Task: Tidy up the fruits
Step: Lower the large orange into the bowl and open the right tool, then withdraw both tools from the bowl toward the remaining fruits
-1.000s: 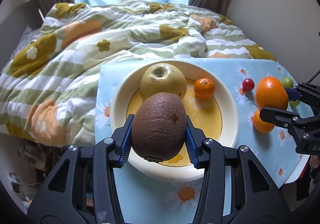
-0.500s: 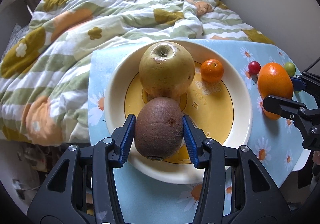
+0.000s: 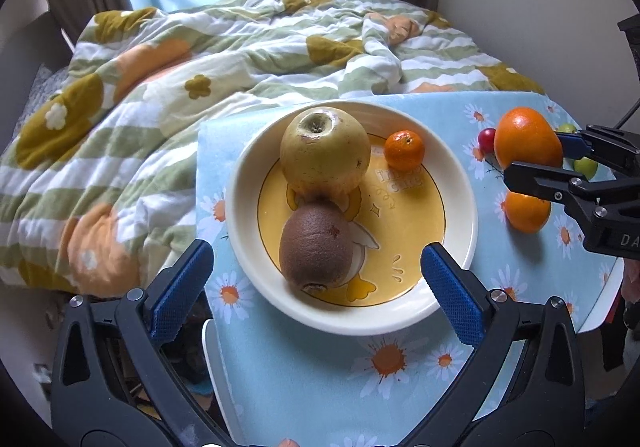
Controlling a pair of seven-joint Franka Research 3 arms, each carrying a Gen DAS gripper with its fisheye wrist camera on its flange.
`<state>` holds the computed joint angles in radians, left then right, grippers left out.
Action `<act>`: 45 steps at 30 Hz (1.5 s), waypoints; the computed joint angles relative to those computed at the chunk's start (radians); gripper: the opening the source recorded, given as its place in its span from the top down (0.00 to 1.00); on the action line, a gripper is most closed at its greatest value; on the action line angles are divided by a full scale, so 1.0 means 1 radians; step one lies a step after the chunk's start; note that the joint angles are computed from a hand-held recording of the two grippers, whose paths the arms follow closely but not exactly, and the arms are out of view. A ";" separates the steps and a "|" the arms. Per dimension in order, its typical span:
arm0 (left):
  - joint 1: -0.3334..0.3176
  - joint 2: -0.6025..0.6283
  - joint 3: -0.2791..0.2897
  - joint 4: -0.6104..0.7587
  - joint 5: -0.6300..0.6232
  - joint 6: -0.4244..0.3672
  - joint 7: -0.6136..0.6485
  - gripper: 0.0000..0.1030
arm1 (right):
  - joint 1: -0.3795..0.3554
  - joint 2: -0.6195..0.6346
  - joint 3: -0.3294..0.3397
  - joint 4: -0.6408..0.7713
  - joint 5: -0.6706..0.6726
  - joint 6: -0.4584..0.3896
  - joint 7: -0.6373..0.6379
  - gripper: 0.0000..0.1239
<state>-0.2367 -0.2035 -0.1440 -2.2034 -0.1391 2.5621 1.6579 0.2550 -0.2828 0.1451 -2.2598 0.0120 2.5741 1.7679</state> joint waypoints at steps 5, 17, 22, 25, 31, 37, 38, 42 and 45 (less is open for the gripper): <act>0.003 -0.044 -0.003 -0.034 0.021 -0.013 -0.038 0.00 | 0.023 0.032 -0.014 0.018 0.042 0.010 -0.053 0.57; -0.002 -0.105 0.011 -0.091 0.053 -0.044 -0.109 0.00 | 0.063 0.165 -0.023 0.082 0.099 0.022 -0.171 0.57; -0.008 -0.113 0.017 -0.108 0.049 -0.042 -0.119 0.00 | 0.070 0.189 -0.021 0.085 0.061 0.036 -0.166 0.57; -0.010 -0.117 0.020 -0.113 0.044 -0.043 -0.118 0.00 | 0.074 0.192 -0.025 0.084 0.064 0.040 -0.169 0.56; -0.013 -0.121 0.022 -0.118 0.039 -0.040 -0.115 0.00 | 0.078 0.180 -0.027 0.069 0.091 0.094 -0.170 0.31; -0.024 -0.136 0.028 -0.128 0.024 -0.035 -0.104 0.00 | 0.062 0.156 -0.017 0.064 0.027 0.115 -0.101 0.20; -0.026 -0.139 0.030 -0.128 0.019 -0.035 -0.099 0.00 | 0.062 0.148 -0.019 0.059 0.032 0.119 -0.101 0.20; -0.032 -0.159 0.032 -0.133 0.015 -0.025 -0.085 0.00 | 0.049 0.111 -0.008 0.043 -0.003 0.114 -0.060 0.17; -0.036 -0.166 0.031 -0.131 0.015 -0.026 -0.085 0.00 | 0.039 0.078 0.001 0.027 -0.022 0.106 -0.027 0.17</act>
